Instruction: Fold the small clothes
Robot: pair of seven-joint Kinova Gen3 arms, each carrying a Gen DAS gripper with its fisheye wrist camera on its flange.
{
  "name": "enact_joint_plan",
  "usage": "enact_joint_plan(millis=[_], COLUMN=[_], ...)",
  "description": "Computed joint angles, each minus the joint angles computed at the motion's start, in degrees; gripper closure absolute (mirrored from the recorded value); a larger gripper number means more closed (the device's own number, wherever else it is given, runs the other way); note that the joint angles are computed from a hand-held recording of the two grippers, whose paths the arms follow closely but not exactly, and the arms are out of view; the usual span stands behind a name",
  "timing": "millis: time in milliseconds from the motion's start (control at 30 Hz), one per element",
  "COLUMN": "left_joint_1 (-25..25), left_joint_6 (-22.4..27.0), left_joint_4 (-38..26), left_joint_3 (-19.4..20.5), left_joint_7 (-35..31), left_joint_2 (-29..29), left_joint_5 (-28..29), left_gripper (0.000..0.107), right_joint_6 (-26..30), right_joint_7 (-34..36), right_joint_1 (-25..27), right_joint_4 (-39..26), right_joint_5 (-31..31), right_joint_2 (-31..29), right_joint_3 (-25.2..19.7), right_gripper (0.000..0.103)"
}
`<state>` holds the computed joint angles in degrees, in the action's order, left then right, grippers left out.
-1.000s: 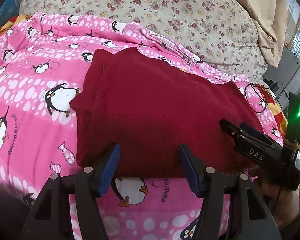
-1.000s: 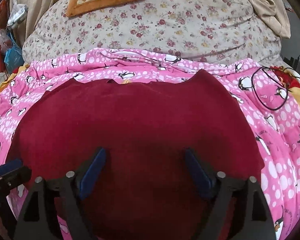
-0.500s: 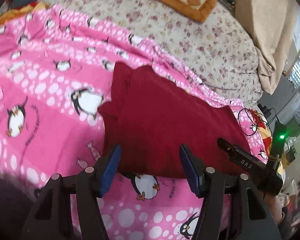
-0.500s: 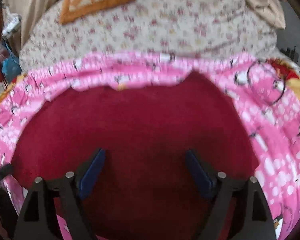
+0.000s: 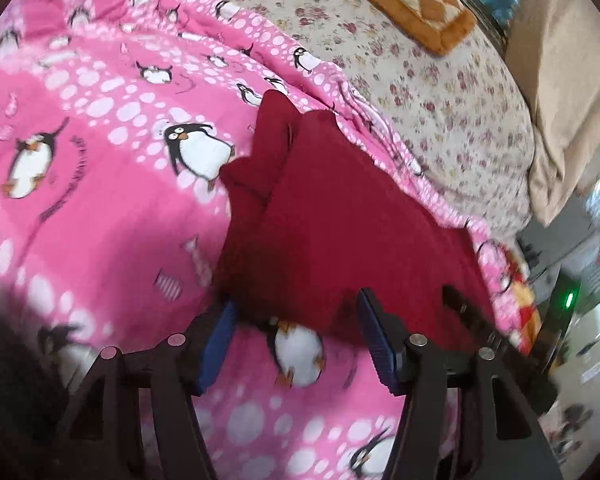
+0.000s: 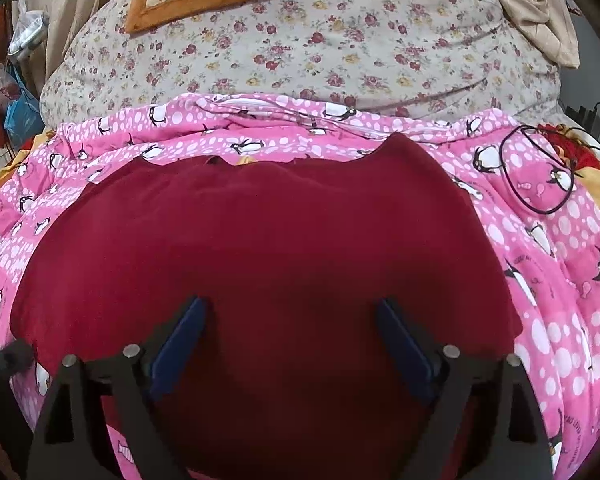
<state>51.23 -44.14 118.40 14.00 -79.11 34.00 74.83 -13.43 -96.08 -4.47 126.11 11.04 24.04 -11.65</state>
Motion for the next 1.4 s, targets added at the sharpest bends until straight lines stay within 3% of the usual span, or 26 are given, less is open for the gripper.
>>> enact_joint_plan(millis=[200, 267, 333, 400, 467, 533, 600, 667, 767, 800, 867, 1000, 1067, 1167, 1267, 1333, 1400], left_joint_1=[5.3, 8.2, 10.6, 11.3, 8.9, 3.8, -1.5, -6.8, -14.8, -17.5, -22.8, -32.5, -37.8, -45.8, -52.1, -51.9, -49.0], left_joint_6=[10.1, 14.7, 18.3, 18.2, 15.9, 15.1, 15.2, 15.4, 16.1, 17.6, 18.0, 12.9, 14.7, 21.3, 22.5, 20.8, 21.0], left_joint_4=[1.0, 0.4, -0.2, -0.8, -1.1, -0.5, 0.7, 1.4, 1.3, 0.9, 0.5, 2.4, 1.2, -1.9, -3.0, -3.0, -3.3], left_joint_3=[-13.6, -18.9, -23.1, -23.5, -19.9, -14.6, -9.9, -5.4, 1.6, 3.3, 8.1, 16.6, 19.4, 24.8, 31.4, 31.4, 27.3], left_joint_7=[12.4, 11.8, 10.4, 6.7, 2.9, 2.6, 5.8, 8.6, 6.0, 3.6, -1.0, -9.7, -12.4, -13.1, -14.6, -12.3, -9.6], left_joint_2=[-2.0, -2.1, -2.7, -2.9, -2.9, -3.0, -3.4, -3.5, -3.6, -4.0, -4.1, -5.2, -3.5, 0.8, 4.5, 5.4, 4.6], left_joint_5=[-6.8, -5.2, -3.4, -0.5, -0.2, -2.4, -6.7, -11.3, -15.2, -15.2, -12.5, -7.0, -9.4, -16.4, -23.4, -25.9, -26.2], left_gripper=[0.069, 0.098, 0.105, 0.107, 0.107, 0.104, 0.097, 0.087, 0.068, 0.067, 0.067, 0.067, 0.065, 0.065, 0.065, 0.069, 0.084], right_joint_6=[-1.3, -2.5, -6.2, -10.8, -14.5, -14.4, -11.1, -6.9, -5.9, -5.8, -6.0, -5.9, -5.6, -5.4, -5.2, -5.1, -5.2], right_joint_7=[0.4, 0.0, -2.4, -3.4, -2.0, -2.5, -2.1, -3.7, -3.1, -2.7, -2.3, -2.0, -1.8, -1.8, -1.8, -1.9, -1.7], right_joint_1=[-0.6, 0.1, 3.1, 5.9, 4.5, 2.4, -0.9, -0.1, -0.1, -0.5, -0.4, -0.2, -0.3, -0.1, 0.2, 0.3, 0.1], right_joint_4=[0.5, 1.1, 2.5, 4.3, 5.8, 5.5, 4.1, 2.1, 1.7, 1.8, 2.0, 2.1, 1.9, 1.8, 1.7, 1.6, 1.7], right_joint_5=[-0.3, 0.2, 3.9, 6.7, 5.8, 6.2, 4.8, 5.9, 5.4, 4.9, 4.7, 4.5, 4.4, 4.2, 4.4, 4.5, 4.3], right_joint_2=[-0.1, -0.3, -0.6, -1.4, -1.5, -1.4, -1.0, -0.1, 0.6, 0.5, 0.6, 0.6, 0.7, 0.7, 0.8, 0.8, 0.8], right_joint_3=[0.7, 0.2, -2.0, -4.1, -2.6, -0.7, 2.0, 0.8, 0.9, 1.1, 1.0, 0.7, 0.7, 0.5, 0.2, -0.1, 0.1], right_gripper=[0.011, 0.012, 0.016, 0.017, 0.017, 0.017, 0.017, 0.017, 0.017, 0.017, 0.017, 0.017, 0.016, 0.016, 0.016, 0.016, 0.016])
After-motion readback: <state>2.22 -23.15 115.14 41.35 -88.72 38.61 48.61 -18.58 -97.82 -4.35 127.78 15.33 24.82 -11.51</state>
